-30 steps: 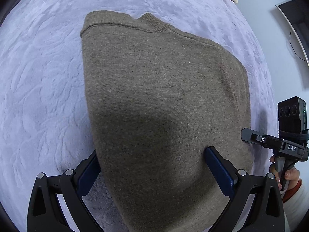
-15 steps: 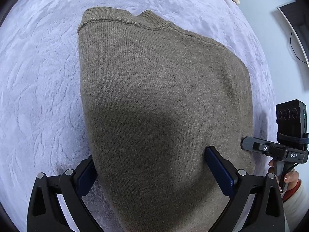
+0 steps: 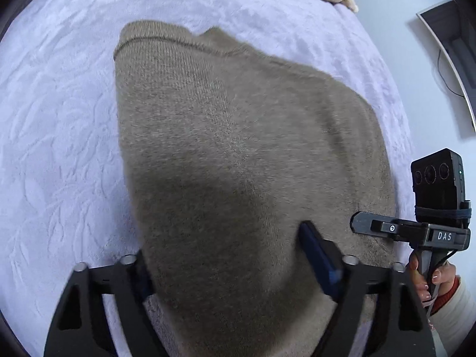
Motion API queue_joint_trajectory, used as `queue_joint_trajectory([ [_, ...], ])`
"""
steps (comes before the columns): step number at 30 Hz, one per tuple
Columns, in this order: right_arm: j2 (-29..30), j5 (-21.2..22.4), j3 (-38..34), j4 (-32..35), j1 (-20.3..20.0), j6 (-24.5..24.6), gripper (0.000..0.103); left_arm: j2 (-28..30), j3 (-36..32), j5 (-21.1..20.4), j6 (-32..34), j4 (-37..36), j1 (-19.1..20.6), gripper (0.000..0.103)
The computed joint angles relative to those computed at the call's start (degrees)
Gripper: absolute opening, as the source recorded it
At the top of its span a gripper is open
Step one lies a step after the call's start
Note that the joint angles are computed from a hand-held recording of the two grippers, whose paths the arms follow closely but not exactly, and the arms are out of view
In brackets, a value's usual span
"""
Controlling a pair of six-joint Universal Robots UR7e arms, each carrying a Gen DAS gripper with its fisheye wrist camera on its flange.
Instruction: Fold small clothes
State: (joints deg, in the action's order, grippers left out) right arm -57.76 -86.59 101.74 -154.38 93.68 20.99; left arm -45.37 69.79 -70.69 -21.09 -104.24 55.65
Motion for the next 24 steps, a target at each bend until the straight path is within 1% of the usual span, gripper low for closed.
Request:
queue_joint_trajectory([
  [2,-0.5,2.2,1.2,-3.0,0.3,1.1,0.034,-1.0,0.2,-0.7,0.4,-0.3,-0.1,0.051],
  [3,-0.5,2.9,1.4,-4.0,0.6,1.5,0.034,-1.5,0.1,-1.6,0.7,-0.3,0.0,0.049],
  [6,-0.3,4.3,1.5,-6.3,2.1,2.9,0.033,-3.0,0.0,-4.4,0.9,-0.5,0.1,0.048],
  [10,-0.4,6.8,2.6,-10.6,4.0,6.1,0.033,-6.0,1.9,-5.4,1.8,-0.9,-0.6,0.048],
  [14,0.4,7.5,3.7,-15.0,6.6,9.2,0.033,-10.5,5.2,-6.1,1.5,-0.7,-0.9,0.048],
  [17,2.2,8.2,4.3,-19.2,8.5,12.2,0.033,-14.8,8.8,-6.0,0.5,-0.1,-1.6,0.048],
  [20,4.7,7.2,3.9,-21.4,11.1,13.8,0.033,-18.7,11.0,-5.7,-0.4,1.9,-1.5,0.048],
  [24,9.4,7.3,2.8,-24.9,13.9,16.7,0.033,-24.0,14.0,-3.1,-1.3,6.0,-2.1,0.048],
])
